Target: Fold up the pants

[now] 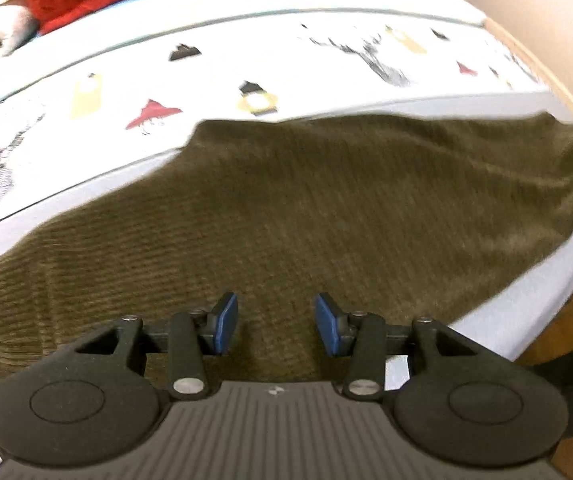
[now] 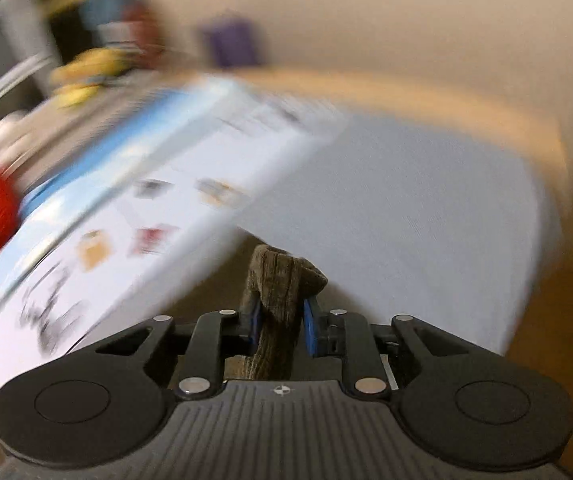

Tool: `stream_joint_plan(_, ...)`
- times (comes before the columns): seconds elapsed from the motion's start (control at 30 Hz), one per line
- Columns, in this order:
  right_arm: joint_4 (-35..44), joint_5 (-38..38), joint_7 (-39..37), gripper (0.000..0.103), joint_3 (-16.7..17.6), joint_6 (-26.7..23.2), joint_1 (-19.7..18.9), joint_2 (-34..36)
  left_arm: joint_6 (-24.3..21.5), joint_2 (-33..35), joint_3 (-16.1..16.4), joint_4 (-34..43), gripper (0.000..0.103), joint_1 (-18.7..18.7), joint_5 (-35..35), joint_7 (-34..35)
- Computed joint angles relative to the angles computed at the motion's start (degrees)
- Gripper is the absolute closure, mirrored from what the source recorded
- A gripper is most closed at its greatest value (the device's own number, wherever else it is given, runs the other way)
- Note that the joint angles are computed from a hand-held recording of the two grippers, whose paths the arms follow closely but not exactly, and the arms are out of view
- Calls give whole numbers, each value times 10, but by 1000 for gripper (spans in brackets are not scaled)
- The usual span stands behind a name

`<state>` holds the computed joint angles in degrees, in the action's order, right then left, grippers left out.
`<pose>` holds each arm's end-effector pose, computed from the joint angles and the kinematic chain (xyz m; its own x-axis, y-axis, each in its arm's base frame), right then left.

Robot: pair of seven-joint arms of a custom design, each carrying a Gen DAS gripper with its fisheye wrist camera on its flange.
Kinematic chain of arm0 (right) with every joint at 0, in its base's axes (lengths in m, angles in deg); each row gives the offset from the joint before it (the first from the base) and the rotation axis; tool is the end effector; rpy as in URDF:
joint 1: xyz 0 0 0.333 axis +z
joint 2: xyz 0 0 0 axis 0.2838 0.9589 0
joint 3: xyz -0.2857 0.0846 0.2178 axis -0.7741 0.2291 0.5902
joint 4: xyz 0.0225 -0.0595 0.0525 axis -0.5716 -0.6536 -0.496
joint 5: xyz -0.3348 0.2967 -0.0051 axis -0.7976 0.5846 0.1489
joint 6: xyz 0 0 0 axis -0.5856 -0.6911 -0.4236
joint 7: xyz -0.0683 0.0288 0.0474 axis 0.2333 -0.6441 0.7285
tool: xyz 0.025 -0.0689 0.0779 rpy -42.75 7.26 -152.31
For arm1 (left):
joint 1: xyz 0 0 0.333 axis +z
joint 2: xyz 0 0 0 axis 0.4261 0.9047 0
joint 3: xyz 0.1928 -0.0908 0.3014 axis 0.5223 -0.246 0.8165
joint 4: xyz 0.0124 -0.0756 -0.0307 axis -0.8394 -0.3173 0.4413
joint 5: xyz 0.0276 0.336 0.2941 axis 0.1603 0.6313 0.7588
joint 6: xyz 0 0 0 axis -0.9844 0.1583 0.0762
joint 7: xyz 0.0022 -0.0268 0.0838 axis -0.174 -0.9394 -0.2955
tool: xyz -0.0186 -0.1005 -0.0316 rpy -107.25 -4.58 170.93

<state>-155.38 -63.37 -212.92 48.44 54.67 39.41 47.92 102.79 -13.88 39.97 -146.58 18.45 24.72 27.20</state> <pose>0.5046 0.2815 0.5037 -0.7604 -0.6122 -0.2169 -0.2568 0.5902 -0.7653 0.7467 -0.2053 0.5065 -0.5941 -0.8034 0.0402 -0.7264 0.5144 -0.4557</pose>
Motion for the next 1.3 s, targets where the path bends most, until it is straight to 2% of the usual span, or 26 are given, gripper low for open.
stream_joint_plan(0.03,37,-38,-36,81,14,-39,8,26,4,-1,2,1,55,1,-2,-8)
stream_joint_plan(0.07,71,-80,-74,81,22,-53,19,51,7,-1,5,4,55,3,-6,-16)
stream_joint_plan(0.13,131,-151,-132,82,23,-45,46,99,12,1,8,10,55,6,-10,-33)
stream_joint_plan(0.23,229,-219,-224,81,15,3,80,180,16,2,15,16,55,10,-4,-59)
stream_joint_plan(0.37,373,-235,-358,81,5,105,110,297,12,3,19,21,55,18,0,-80)
stream_joint_plan(0.47,477,-188,-491,81,16,180,118,383,11,2,19,22,55,27,-5,-85)
stream_joint_plan(0.53,549,-115,-639,81,46,220,111,445,10,2,19,23,55,32,-7,-89)
stream_joint_plan(0.57,586,-64,-721,81,68,213,107,478,9,0,20,22,55,34,-8,-90)
stream_joint_plan(0.63,661,10,-846,81,94,148,118,536,7,-1,20,22,55,37,-8,-93)
stream_joint_plan(0.7,707,50,-914,82,100,111,132,570,5,0,20,25,55,40,-12,-95)
stream_joint_plan(0.73,707,62,-928,83,100,115,133,569,5,1,19,26,55,41,-13,-96)
stream_joint_plan(0.8,674,100,-968,101,121,158,116,552,1,1,17,29,55,43,-17,-93)
stream_joint_plan(0.87,646,160,-1049,100,161,174,90,544,-2,3,16,32,55,42,-18,-93)
stream_joint_plan(0.9,633,169,-1078,100,162,166,90,537,-2,4,15,33,55,41,-18,-94)
stream_joint_plan(0.97,601,151,-1078,100,129,159,110,515,-6,5,12,35,53,40,-24,-94)
stream_joint_plan(1.03,563,160,-1037,95,109,187,112,486,-16,9,7,41,53,42,-37,-94)
stream_joint_plan(1.1,521,154,-959,84,73,236,120,451,-37,17,0,54,52,45,-59,-98)
stream_joint_plan(1.17,488,138,-881,66,27,258,137,418,-64,30,-7,71,50,50,-89,-107)
stream_joint_plan(1.23,461,124,-806,60,-20,258,158,392,-94,47,-9,92,49,49,-105,-129)
stream_joint_plan(1.3,422,122,-738,60,-59,243,175,358,-120,67,-13,112,46,46,-118,-149)
